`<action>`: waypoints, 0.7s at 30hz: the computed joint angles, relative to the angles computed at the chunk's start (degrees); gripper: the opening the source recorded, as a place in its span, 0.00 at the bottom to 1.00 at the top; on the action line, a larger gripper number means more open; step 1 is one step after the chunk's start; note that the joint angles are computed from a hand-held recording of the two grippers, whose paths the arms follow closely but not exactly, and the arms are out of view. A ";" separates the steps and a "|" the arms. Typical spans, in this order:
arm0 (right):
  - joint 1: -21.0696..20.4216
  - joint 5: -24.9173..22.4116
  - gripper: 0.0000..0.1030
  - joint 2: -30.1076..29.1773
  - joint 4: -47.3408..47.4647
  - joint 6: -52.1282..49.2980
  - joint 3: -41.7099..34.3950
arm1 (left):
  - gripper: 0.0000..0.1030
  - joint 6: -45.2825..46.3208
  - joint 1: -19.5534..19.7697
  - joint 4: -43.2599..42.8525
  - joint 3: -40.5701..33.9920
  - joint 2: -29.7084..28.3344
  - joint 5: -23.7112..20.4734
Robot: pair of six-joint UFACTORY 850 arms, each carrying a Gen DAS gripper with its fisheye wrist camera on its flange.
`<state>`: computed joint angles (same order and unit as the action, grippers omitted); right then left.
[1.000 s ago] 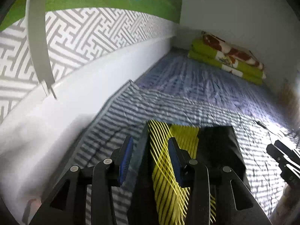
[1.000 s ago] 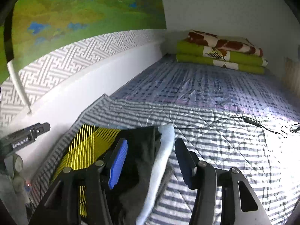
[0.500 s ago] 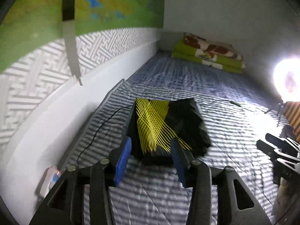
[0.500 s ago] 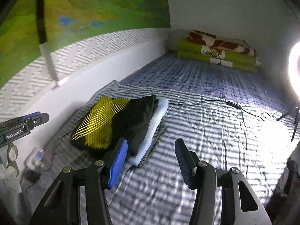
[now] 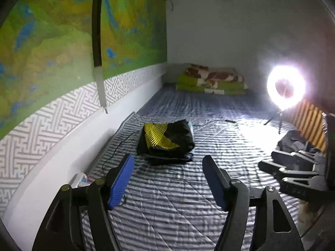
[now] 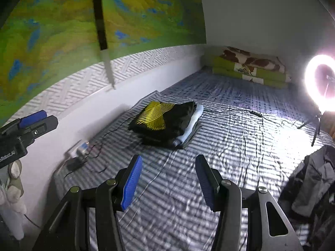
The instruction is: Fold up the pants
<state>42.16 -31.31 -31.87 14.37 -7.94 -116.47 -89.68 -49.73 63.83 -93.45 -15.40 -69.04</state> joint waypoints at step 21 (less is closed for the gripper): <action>5.73 13.37 0.93 31.03 -35.38 32.15 39.94 | 1.00 -12.47 -19.54 -1.00 -0.99 -3.11 -14.56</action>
<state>47.89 -17.94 -0.84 -21.01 24.22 -76.52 -102.15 -69.27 62.82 -94.44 -18.52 -83.60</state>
